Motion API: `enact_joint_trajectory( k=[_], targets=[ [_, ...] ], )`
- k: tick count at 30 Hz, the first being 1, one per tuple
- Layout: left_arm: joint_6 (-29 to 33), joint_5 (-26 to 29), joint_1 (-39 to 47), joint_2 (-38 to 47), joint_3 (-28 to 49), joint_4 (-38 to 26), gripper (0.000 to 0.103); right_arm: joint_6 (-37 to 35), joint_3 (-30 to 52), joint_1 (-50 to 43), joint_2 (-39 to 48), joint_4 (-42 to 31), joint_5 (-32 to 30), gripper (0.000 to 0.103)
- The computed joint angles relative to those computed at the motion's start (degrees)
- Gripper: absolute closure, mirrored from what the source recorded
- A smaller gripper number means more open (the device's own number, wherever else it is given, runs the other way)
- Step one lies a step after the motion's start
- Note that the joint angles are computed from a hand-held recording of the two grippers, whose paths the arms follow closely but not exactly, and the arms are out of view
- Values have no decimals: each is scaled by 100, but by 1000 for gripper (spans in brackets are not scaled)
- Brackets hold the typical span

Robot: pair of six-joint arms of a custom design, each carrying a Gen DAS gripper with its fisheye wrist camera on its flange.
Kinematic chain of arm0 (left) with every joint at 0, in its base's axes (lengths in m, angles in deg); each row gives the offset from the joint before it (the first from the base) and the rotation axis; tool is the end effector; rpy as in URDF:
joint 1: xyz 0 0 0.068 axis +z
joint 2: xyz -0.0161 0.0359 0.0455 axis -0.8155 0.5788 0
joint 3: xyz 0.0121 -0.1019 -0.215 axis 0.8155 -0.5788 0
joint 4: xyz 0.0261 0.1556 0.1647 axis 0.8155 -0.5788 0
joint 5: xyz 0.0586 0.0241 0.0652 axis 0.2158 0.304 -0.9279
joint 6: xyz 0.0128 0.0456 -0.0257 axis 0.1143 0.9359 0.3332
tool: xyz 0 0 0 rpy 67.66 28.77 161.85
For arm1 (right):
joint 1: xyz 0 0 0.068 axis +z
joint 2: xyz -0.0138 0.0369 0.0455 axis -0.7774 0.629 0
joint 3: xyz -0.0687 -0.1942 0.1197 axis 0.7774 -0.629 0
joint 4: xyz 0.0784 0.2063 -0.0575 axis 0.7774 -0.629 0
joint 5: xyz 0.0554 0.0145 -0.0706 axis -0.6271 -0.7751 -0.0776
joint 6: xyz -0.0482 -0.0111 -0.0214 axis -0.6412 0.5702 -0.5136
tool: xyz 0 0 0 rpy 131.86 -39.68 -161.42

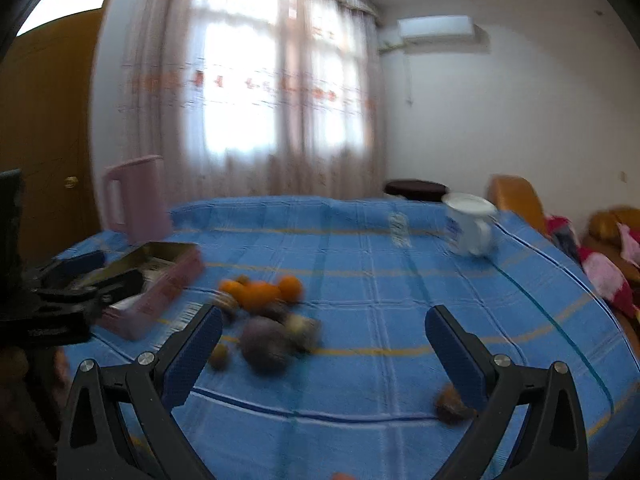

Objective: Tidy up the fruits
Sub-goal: 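Grasp the dark mangosteen with the right tool while the left tool grasps a small brown fruit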

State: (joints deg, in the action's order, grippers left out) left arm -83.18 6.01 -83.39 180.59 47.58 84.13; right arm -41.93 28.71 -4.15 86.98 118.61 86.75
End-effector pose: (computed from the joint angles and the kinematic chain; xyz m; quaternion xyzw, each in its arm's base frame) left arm 0.1967 -0.0936 0.0629 0.0174 0.8438 -0.0436 0.5345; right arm 0.2076 0.1975 0.0602 -0.1277 0.8198 0.0761 0.5530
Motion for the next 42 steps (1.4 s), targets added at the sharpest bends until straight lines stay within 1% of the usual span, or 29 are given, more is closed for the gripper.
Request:
enact_joint_trajectory(
  k=[3, 4, 6, 7, 8, 10, 12, 13, 14, 15, 16, 17, 21, 22, 23, 24, 25, 26, 27, 28, 31, 33, 35, 38, 42],
  targets=[
    [66, -35, -212, 443, 349, -75, 0, 48, -310, -399, 216, 394, -37, 1],
    [69, -47, -257, 564, 500, -208, 0, 30, -377, -494, 307, 509, 32, 1],
    [35, 177, -252, 745, 763, -492, 1, 17, -454, -677, 420, 585, 112, 1],
    [18, 261, -230, 826, 843, -549, 1, 0, -522, -840, 494, 710, 4, 1],
    [14, 311, -220, 950, 963, -608, 5, -4, -589, -1012, 581, 853, -133, 1],
    [11, 450, -176, 1054, 1120, -787, 11, 21, -604, -1245, 748, 951, -153, 2],
    [-56, 656, -86, 1186, 1239, -871, 15, 38, -588, -1454, 871, 992, -292, 2],
    [-78, 756, -43, 1233, 1297, -934, 20, 65, -558, -1554, 929, 966, -409, 4],
    [-94, 888, 12, 1280, 1376, -1032, 22, 79, -493, -1647, 993, 913, -539, 9],
    [-110, 968, 43, 1309, 1421, -1089, 23, 79, -412, -1679, 1043, 851, -617, 13],
    [-138, 1041, 56, 1336, 1476, -1164, 26, 95, -289, -1746, 1099, 715, -776, 19],
    [-127, 1103, 75, 1347, 1507, -1211, 30, 120, -194, -1794, 1150, 605, -926, 23],
    [-106, 1193, 52, 1346, 1697, -1545, 36, 127, 138, -1823, 1405, 324, -1053, 27],
    [-108, 1243, 56, 1347, 1743, -1626, 39, 168, 178, -1839, 1415, 239, -1109, 34],
    [-104, 1347, 83, 1366, 1818, -1730, 43, 197, 211, -1848, 1433, 191, -1163, 45],
    [-114, 1435, 116, 1385, 1857, -1789, 45, 196, 246, -1882, 1461, 151, -1206, 48],
    [-123, 1498, 141, 1410, 1938, -1911, 49, 176, 254, -1896, 1485, 157, -1164, 53],
    [-138, 1596, 175, 1440, 2036, -2054, 52, 148, 228, -1939, 1509, 228, -1211, 55],
    [-157, 1669, 203, 1461, 2073, -2094, 52, 142, 196, -1970, 1512, 284, -1288, 58],
    [-190, 1753, 238, 1482, 2147, -2212, 52, 122, 171, -1987, 1503, 319, -1359, 59],
    [-189, 1758, 223, 1478, 2196, -2318, 53, 34, 204, -1885, 1558, 363, -1243, 59],
    [-182, 1739, 212, 1485, 2206, -2322, 60, 21, 188, -1879, 1586, 459, -1296, 59],
    [-223, 1869, 283, 1503, 2167, -2231, 72, -10, 92, -1877, 1576, 635, -1340, 59],
    [-186, 2014, 343, 1492, 2134, -2203, 75, -68, 41, -1828, 1542, 705, -1262, 59],
    [-164, 2117, 406, 1482, 2024, -2057, 75, -118, -50, -1752, 1462, 782, -1063, 60]
  ],
)
